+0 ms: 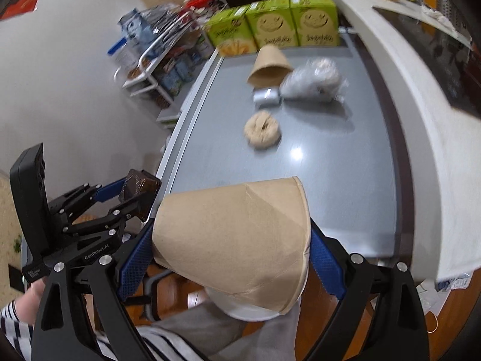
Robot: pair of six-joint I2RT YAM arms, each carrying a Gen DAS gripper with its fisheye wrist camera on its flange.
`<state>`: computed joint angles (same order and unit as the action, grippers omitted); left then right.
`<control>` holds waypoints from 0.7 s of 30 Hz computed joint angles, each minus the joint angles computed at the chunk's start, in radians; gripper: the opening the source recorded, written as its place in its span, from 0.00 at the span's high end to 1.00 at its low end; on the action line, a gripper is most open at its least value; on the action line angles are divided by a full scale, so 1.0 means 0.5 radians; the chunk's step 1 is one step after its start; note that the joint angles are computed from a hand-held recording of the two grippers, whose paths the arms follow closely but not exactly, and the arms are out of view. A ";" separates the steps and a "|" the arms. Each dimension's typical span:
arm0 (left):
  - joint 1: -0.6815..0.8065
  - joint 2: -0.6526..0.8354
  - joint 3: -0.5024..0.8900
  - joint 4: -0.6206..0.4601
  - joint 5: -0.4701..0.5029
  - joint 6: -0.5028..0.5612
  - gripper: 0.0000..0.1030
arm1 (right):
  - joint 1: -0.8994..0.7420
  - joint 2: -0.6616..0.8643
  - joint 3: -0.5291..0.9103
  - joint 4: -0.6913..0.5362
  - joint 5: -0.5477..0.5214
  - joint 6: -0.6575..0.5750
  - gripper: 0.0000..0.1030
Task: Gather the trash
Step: 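Carry the dark tray and paper cup off the counter over the white bin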
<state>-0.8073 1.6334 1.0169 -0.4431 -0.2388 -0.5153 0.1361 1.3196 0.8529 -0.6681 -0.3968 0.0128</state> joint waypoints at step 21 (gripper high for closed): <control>-0.321 0.183 -0.338 0.141 0.193 -0.194 0.52 | 0.199 0.172 -0.507 0.199 0.133 -0.062 0.12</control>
<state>-0.9679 1.7251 0.8481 -0.3726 -0.1424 -0.6122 0.2357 1.4056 0.5993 -0.5684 -0.3305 -0.0185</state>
